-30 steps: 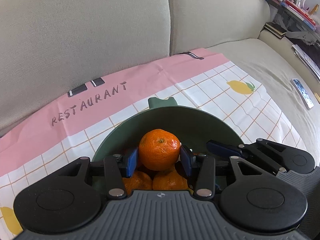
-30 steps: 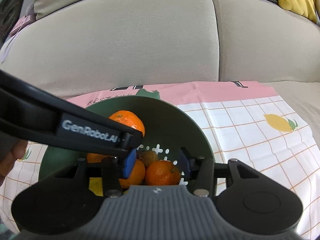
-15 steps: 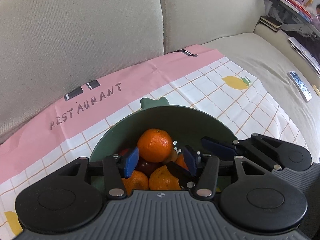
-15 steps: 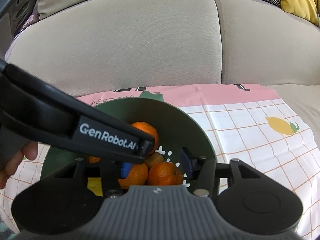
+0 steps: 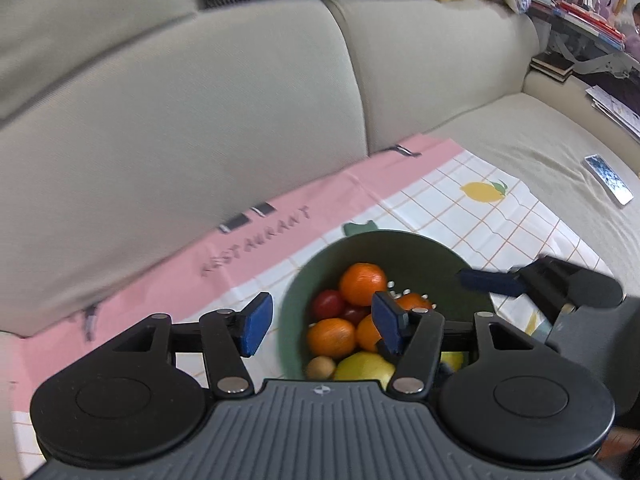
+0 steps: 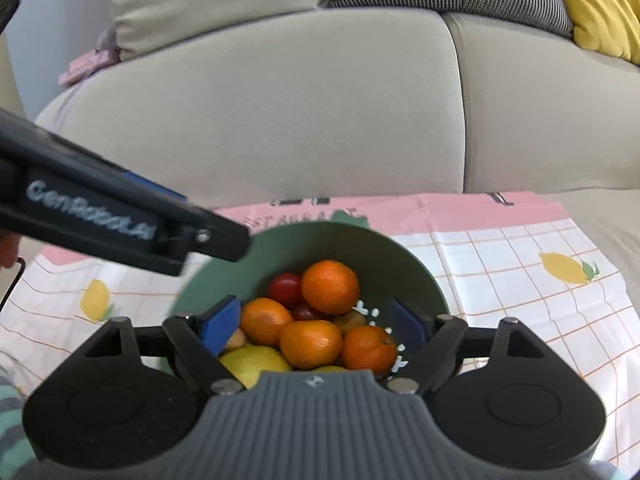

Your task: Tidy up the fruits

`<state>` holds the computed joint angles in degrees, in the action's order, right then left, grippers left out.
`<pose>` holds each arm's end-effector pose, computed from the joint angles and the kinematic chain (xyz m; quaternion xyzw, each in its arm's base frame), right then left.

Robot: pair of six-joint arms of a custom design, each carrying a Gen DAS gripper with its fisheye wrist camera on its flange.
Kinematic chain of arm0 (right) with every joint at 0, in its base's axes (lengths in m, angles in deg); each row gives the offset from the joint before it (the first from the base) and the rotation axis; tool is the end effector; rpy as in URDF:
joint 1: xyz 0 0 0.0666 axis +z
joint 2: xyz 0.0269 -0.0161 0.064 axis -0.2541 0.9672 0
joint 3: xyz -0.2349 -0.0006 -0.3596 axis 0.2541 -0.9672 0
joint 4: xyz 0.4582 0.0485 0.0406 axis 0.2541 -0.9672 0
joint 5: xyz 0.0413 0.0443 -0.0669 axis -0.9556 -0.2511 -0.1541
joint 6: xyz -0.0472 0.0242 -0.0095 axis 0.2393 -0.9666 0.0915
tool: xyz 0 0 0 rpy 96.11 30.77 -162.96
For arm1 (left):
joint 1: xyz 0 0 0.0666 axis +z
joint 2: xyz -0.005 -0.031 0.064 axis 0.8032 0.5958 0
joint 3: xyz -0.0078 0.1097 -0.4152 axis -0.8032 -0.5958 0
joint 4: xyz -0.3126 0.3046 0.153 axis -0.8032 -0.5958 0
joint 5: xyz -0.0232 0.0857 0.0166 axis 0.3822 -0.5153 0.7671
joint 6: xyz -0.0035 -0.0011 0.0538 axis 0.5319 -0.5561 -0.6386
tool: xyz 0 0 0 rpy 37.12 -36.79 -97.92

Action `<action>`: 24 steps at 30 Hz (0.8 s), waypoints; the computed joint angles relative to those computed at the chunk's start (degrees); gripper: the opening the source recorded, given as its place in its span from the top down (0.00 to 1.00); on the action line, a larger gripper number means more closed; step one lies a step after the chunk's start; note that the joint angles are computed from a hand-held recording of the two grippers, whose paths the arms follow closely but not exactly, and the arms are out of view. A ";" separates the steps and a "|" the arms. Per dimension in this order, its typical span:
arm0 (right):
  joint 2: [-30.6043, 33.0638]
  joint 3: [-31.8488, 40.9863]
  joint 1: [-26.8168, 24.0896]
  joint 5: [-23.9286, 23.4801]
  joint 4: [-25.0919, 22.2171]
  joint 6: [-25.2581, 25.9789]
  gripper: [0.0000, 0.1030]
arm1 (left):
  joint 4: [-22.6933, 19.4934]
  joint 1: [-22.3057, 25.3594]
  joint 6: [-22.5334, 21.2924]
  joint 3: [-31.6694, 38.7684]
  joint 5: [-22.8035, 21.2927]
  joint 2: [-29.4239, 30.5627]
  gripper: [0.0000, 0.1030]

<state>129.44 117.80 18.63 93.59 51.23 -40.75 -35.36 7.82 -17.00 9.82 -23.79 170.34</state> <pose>0.3579 0.2284 0.4100 -0.0841 0.9058 0.1160 0.3986 0.4003 -0.3938 0.4656 0.1853 0.9264 -0.0221 0.3270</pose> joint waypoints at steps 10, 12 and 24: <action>-5.93 3.49 5.96 3.70 -3.31 1.00 0.12 | -1.96 -7.17 2.71 -5.08 -15.59 -11.18 0.35; -6.72 4.15 7.30 3.72 -4.85 0.71 0.10 | -1.41 -9.07 4.86 -6.58 -19.22 -13.18 0.35; -12.00 3.48 17.20 10.40 -10.31 -2.64 0.04 | -8.60 -16.50 24.55 -12.28 -33.08 -19.57 0.31</action>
